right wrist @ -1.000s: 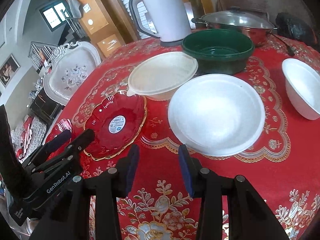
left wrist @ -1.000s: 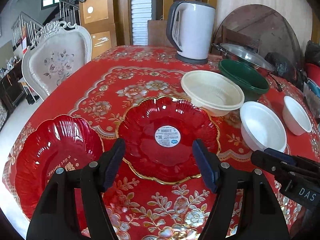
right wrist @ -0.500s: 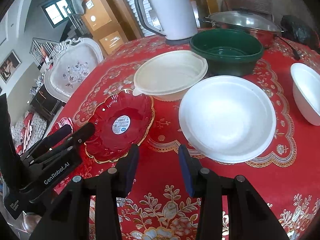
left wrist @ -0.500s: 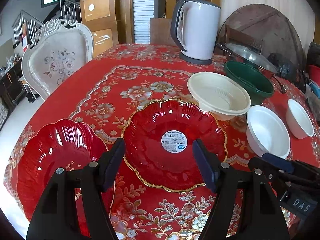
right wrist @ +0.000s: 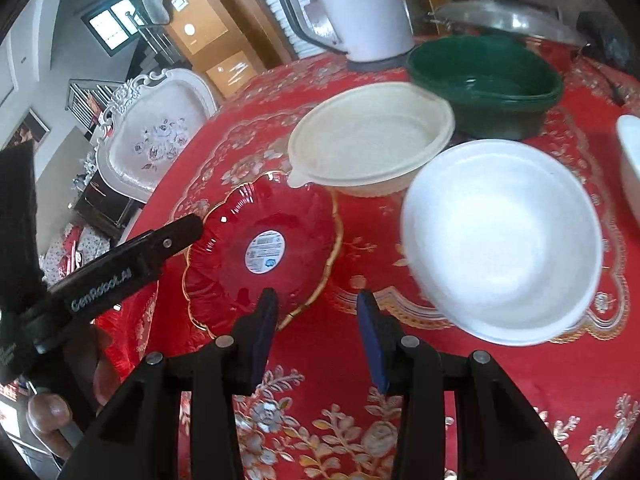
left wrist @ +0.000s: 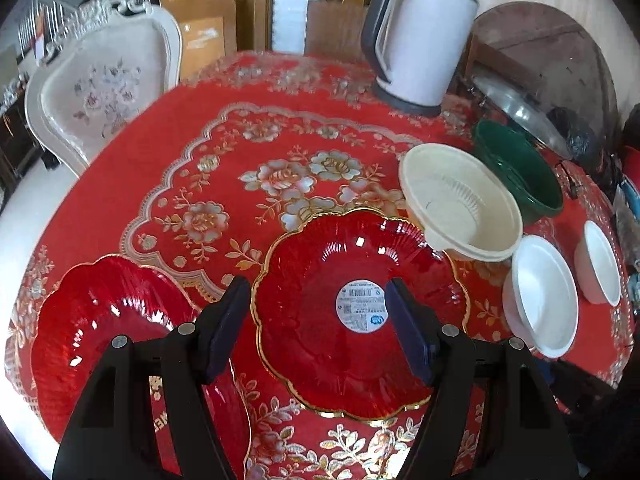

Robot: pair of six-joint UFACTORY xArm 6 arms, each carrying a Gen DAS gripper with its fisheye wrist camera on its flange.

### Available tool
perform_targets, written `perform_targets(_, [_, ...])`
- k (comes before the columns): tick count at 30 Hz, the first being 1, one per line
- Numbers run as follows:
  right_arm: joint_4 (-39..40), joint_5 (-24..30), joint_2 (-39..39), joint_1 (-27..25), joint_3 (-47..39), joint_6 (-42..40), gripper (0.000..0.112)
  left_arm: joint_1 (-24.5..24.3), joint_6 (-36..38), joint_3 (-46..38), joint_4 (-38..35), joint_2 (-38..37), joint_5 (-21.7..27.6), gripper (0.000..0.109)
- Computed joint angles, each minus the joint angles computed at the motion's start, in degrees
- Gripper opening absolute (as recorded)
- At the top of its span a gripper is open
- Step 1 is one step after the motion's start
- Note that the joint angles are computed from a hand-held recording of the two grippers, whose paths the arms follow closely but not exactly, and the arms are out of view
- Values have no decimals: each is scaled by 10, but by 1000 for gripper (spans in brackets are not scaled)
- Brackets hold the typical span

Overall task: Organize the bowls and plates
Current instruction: 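Move the left tool to the small red plate with the white sticker, then grasp the small red plate rim with the left tool and lift it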

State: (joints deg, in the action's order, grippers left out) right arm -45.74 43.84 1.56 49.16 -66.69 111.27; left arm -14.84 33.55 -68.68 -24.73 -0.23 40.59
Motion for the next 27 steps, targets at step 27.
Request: perform_targets(27, [1, -29, 52, -33, -28, -29, 19, -5, -99, -108, 108, 117, 42, 35])
